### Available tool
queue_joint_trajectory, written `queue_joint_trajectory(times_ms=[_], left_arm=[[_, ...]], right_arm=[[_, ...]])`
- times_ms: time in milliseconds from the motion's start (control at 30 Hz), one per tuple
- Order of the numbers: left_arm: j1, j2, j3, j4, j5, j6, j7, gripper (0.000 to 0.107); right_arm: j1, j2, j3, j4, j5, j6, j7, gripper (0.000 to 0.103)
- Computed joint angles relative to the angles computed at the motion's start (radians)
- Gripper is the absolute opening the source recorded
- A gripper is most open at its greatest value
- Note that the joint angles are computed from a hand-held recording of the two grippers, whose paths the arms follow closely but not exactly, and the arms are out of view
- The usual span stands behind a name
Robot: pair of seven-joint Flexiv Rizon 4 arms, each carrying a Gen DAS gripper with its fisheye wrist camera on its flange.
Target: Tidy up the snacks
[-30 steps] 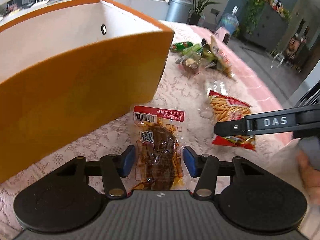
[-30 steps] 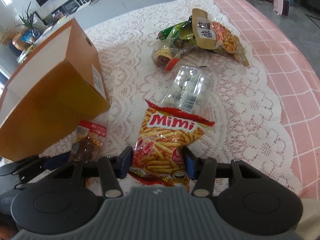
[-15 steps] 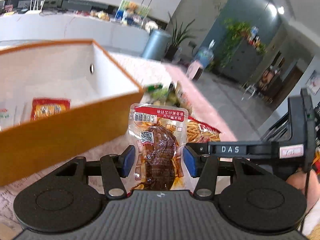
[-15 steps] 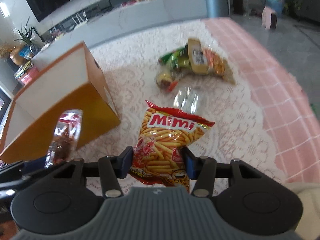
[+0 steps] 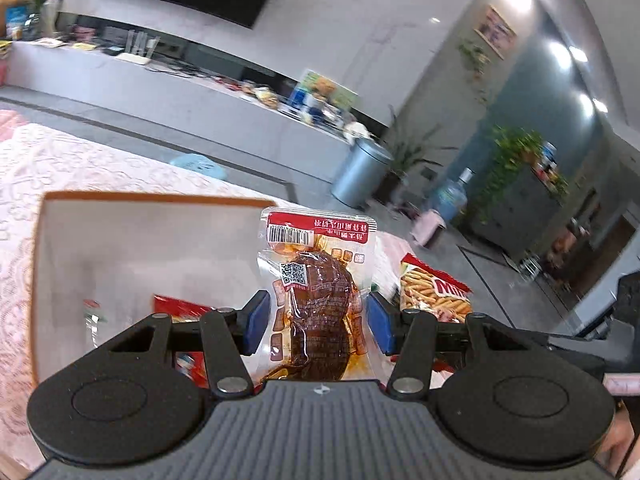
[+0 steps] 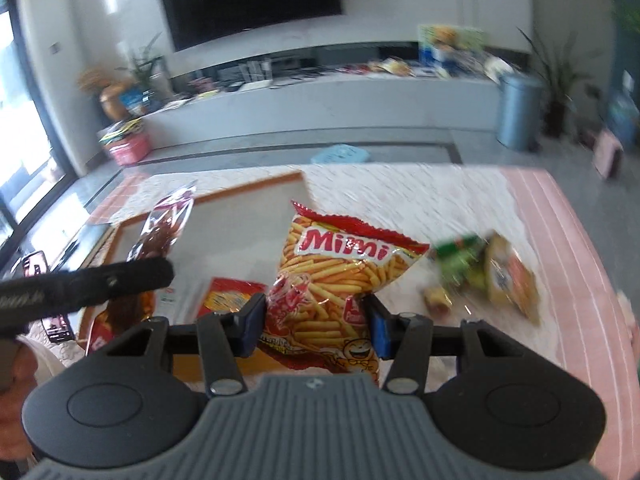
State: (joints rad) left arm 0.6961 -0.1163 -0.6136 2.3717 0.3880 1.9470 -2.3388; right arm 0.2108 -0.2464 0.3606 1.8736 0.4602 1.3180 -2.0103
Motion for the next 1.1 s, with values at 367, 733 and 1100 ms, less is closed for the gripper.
queue_joint_trajectory(times_ms=[367, 733, 1100], left_arm=[[0.202, -0.128, -0.184, -0.044, -0.11, -0.115, 0.089, 0.06], [0.064, -0.155, -0.018, -0.072, -0.246, -0.314, 0.241, 0.06], [-0.173, -0.115, 0.249, -0.131, -0.272, -0.506, 0.279, 0.061]], right_arm=[[0.098, -0.149, -0.034, -0.147, -0.244, -0.077, 0.085, 0.05], [0.145, -0.295, -0.047, -0.335, -0.376, -0.377, 0.059, 0.05], [0.239, -0.406, -0.12, -0.475, -0.514, -0.605, 0.131, 0.051]])
